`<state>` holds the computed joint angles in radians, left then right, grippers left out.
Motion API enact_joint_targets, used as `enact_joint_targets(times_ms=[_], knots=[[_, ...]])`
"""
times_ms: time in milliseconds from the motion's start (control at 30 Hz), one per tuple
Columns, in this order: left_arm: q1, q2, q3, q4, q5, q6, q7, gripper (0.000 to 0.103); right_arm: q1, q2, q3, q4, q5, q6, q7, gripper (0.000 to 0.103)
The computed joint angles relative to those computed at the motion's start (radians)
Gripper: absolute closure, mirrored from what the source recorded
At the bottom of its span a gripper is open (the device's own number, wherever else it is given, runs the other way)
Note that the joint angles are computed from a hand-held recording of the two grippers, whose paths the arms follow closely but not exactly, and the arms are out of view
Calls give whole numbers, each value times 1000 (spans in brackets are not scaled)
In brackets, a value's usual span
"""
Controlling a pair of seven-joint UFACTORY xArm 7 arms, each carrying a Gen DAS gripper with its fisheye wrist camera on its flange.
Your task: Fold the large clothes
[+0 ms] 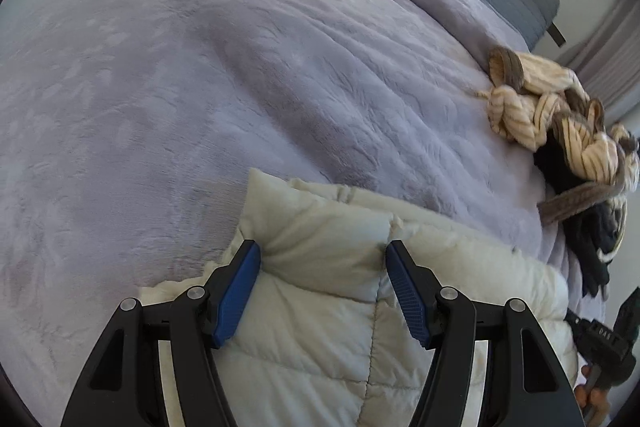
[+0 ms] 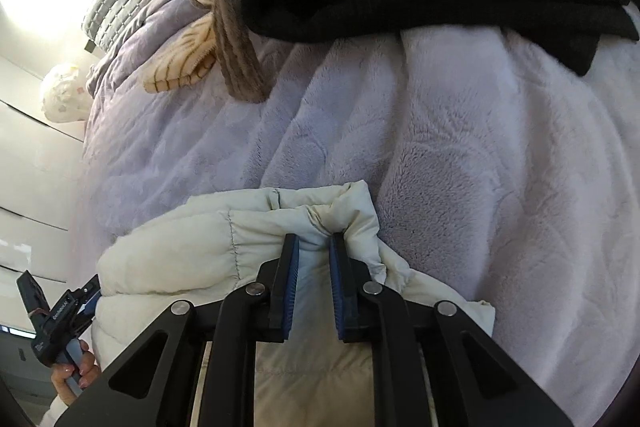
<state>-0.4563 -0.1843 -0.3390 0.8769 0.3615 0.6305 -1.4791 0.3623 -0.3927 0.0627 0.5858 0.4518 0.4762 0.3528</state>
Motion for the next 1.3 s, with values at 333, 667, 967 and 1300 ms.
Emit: enact_joint_targets(times_ms=[333, 667, 967, 1300], knots=[[-41, -131, -28, 6, -108, 167, 112, 36, -11, -150, 32, -22, -74, 66, 125, 84], [-69, -281, -92, -40, -217, 257, 103, 14, 22, -369, 42, -95, -75, 184, 243, 83], [-101, -391, -160, -67, -237, 351, 92, 0, 83, -566, 64, -179, -48, 266, 337, 53], [-164, -443, -192, -114, -326, 400, 62, 0, 126, -745, 94, -245, -25, 354, 455, 34]])
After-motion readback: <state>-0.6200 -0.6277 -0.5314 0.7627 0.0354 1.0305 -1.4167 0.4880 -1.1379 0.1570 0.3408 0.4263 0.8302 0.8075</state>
